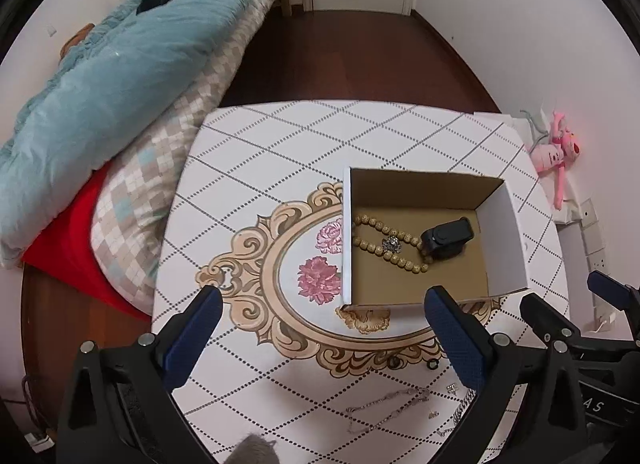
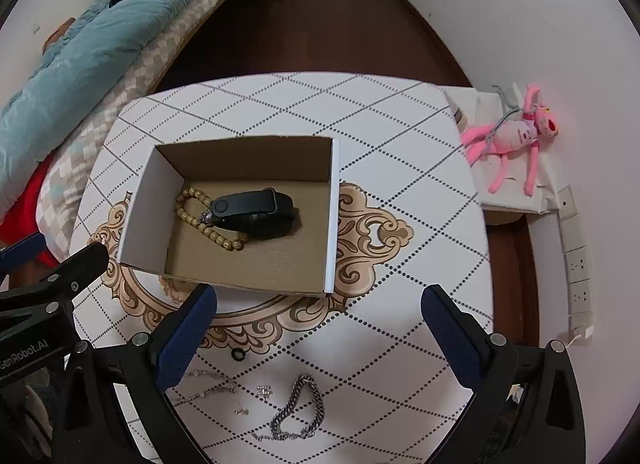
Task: Organize jewelry
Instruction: 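Lift both open tools out of the box, then grasp the silver chain bracelet with the right tool while the left tool grasps the silver necklace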
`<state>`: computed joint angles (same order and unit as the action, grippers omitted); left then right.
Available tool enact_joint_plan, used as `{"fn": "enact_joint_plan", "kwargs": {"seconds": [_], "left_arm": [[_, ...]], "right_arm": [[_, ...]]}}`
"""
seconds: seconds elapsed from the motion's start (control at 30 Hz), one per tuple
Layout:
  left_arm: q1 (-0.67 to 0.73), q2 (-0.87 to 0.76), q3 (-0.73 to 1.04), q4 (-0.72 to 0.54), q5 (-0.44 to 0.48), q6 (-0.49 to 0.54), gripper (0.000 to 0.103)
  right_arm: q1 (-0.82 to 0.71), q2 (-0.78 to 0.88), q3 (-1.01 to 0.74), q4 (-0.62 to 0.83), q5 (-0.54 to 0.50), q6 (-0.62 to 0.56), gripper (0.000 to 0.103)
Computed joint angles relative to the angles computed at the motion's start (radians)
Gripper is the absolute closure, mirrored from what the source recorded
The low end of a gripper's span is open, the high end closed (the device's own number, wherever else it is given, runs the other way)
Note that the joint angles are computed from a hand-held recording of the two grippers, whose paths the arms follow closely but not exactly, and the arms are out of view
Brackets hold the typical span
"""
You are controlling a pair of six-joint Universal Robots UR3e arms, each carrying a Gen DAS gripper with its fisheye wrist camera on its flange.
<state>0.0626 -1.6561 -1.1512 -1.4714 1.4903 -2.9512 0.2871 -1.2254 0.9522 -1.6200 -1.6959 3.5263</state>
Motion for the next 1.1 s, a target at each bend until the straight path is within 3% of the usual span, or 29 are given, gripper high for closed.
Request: {"fn": "enact_joint_plan", "kwargs": {"seconds": [0.47, 0.7, 0.83, 1.0, 1.03, 1.1], "left_arm": [[0.123, 0.201, 0.079, -0.155, -0.107, 0.081, 0.0], [0.159, 0.259, 0.081, -0.222, -0.118, 0.109, 0.0], [0.142, 0.325, -0.082, -0.157, -0.054, 0.116, 0.0], [0.138, 0.404, -0.353, -0.054, 0.026, 0.127, 0.0], [0.13, 0.409, -0.411, -0.025, 0.054, 0.122, 0.0], [0.138, 0.423, -0.502, 0.003, 0.07, 0.126, 0.0]], "right_arm": [[0.072, -0.147, -0.114, 0.119, -0.116, 0.098, 0.0], [0.109, -0.198, -0.152, 0.165, -0.12, 0.139, 0.0], [0.1, -0.273, 0.003, 0.132, -0.086, 0.172, 0.0], [0.051, -0.406, 0.402, -0.016, 0.01, 0.207, 0.001], [0.031, -0.428, 0.504, -0.061, 0.042, 0.211, 0.003], [-0.005, -0.453, 0.631, -0.121, 0.099, 0.207, 0.023]]}}
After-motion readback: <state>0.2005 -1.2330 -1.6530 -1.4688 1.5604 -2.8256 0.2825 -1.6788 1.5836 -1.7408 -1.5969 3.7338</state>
